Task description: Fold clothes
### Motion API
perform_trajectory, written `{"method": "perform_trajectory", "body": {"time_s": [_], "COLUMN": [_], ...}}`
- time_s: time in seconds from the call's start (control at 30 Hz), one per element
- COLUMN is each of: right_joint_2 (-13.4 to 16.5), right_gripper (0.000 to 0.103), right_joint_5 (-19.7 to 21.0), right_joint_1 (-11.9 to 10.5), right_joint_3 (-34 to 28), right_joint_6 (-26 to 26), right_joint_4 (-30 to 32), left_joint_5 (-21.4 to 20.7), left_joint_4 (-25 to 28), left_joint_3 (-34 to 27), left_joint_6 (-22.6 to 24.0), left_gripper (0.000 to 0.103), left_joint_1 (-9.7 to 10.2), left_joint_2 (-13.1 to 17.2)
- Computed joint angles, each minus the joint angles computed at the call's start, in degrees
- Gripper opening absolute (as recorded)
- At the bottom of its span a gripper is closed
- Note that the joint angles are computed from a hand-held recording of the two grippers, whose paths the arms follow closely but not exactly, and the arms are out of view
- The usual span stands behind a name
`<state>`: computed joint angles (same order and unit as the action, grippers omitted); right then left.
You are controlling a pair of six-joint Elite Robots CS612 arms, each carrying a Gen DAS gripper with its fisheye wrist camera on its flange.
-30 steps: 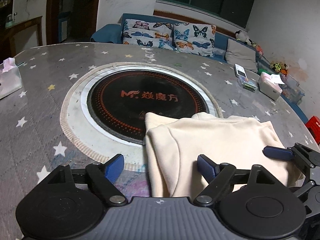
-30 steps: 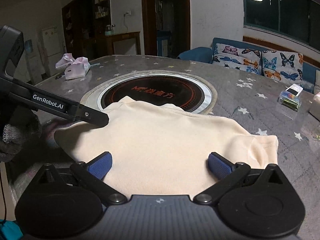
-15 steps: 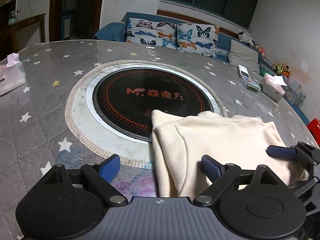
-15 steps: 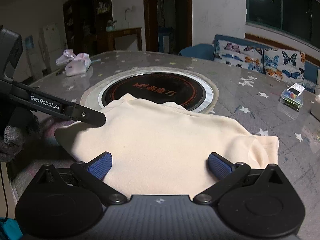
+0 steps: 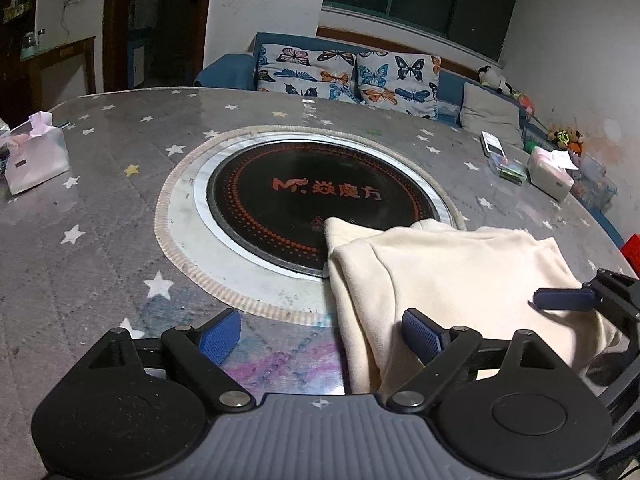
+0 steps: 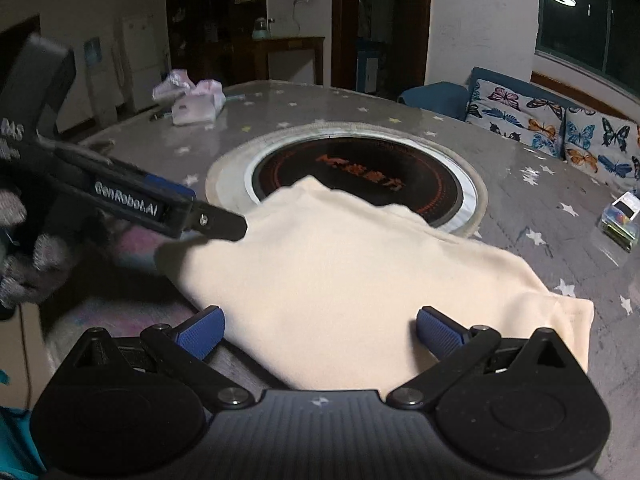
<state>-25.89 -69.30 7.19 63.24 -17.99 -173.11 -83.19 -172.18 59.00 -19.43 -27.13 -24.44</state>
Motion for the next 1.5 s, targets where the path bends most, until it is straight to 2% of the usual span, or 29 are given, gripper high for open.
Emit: {"method": "perform_trajectory", "body": {"time_s": [0.1, 0.2, 0.3, 0.4, 0.6, 0.77, 0.87, 1.03, 1.1, 1.23, 1.3, 1.43, 1.5], "right_joint_2": [0.2, 0.6, 0.2, 0.2, 2.9, 5.6, 5.5, 2.8, 1.7, 0.1, -0.5, -1.0, -1.1], "right_gripper": [0.103, 0.103, 0.103, 0.103, 0.102, 0.102, 0.102, 0.101, 0.096, 0.095, 0.09, 0.083, 0.075], "right_joint_5": [-1.1, 0.0, -0.5, -0.5, -2.8, -4.9, -5.0, -2.3, -0.7, 2.1, 3.0, 2.1, 1.5], "right_joint_1": [-0.3, -0.8, -0.5, -0.3, -0.3, -0.5, -0.4, 0.2, 0.6, 1.4, 2.0, 3.2, 3.8], "right_joint_3": [-1.0, -2.2, -1.6, -2.0, -7.7, -13.4, -13.2, -8.5, -6.6, -4.0, -3.1, -1.9, -1.5], "right_joint_6": [0.9, 2.3, 0.8, 0.3, 3.5, 6.2, 6.0, -0.4, -3.3, -8.8, -12.2, -18.9, -21.5], "right_joint_4": [1.0, 4.3, 3.0, 1.6, 4.2, 9.8, 9.9, 6.7, 6.2, 6.0, 6.5, 6.9, 7.1], "left_joint_5": [-0.3, -0.9, -2.1, -1.8, -2.2, -2.4, -2.6, -2.5, -2.4, -2.4, -2.3, -2.9, -3.5], "left_joint_4": [0.1, 0.7, 0.1, -0.6, -0.8, -0.1, -0.2, -0.5, -0.3, 0.0, 0.2, 0.9, 1.1], "left_joint_3": [-0.2, -0.3, 0.0, 0.3, 0.3, -0.1, 0.0, 0.1, 0.0, -0.1, -0.3, -0.6, -0.7], "left_joint_6": [0.0, -0.6, -0.8, -0.4, -1.0, -1.5, -1.8, -2.7, -3.1, -3.7, -3.9, -4.9, -5.4], "left_gripper": [0.089, 0.086, 0.079, 0.077, 0.068, 0.068, 0.068, 0.068, 0.068, 0.069, 0.069, 0.07, 0.07], "left_joint_1": [0.09, 0.23, 0.46, 0.5, 0.73, 0.84, 1.02, 1.27, 1.3, 1.25, 1.2, 1.3, 1.41], "left_joint_2": [0.1, 0.2, 0.0, -0.1, -0.2, 0.0, -0.1, -0.1, -0.1, -0.1, -0.1, -0.1, -0.1]}}
